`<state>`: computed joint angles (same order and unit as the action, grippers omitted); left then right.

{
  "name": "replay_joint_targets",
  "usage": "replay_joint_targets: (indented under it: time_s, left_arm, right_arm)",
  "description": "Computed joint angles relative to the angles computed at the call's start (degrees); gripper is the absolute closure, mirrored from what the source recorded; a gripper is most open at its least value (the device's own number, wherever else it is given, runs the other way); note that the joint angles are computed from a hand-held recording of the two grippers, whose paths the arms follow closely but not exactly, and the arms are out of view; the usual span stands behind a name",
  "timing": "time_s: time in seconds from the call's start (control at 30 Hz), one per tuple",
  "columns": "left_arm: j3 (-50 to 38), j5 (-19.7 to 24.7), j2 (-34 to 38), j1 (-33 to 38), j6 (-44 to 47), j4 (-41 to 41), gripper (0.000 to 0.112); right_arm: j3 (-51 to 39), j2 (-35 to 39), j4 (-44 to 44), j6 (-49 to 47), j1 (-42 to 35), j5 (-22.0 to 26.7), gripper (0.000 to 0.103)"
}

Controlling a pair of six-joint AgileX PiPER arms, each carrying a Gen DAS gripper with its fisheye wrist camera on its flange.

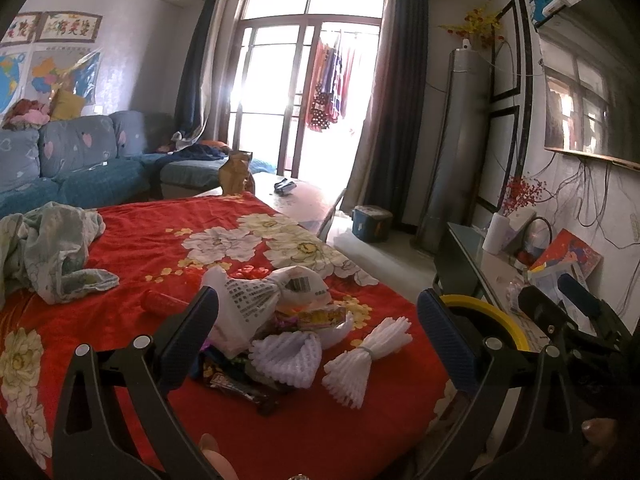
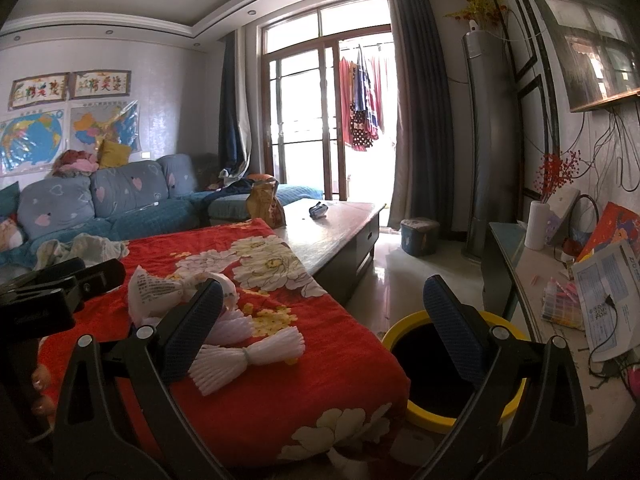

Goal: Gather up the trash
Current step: 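Move both tools toward the white paper items on the red bedspread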

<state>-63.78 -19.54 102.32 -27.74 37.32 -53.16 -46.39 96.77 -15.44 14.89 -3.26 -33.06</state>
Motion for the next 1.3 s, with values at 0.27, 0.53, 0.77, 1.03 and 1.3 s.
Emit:
replay_joint_targets:
  time_s: [0.27,0.53,0.77,1.03,1.3]
  left_arm:
    - [0.1,0.0,0.2,0.1,-1.3,1.4,0.016]
    - [0.4,0.4,0.8,0.7,-4.8,5.0,0.016]
    - [0.5,1.5,1.2,1.3,-9.8,10.2,0.016]
    - [-2.4,4.3,3.2,2.4,-11.4,12.5,0.016]
    - [-7.0,6.5,5.9,4.2,-4.8,5.8,0.016]
  right_arm:
    - [0.0,0.0,-0.9,1.0,-0.4,-0.1,0.011]
    - [0.2,0.8,-0.9,0.9,-0.3,-0.6,0.011]
    - [-0.2,1.2,-1.7,2.9,-0.4,1.0,0.011]
    - [-3.0,2.1,-5.0,6.6,-1.2,4.8,0.011]
    - [-9.4,4.8,-4.6,7.0,-0.9,12.7,0.011]
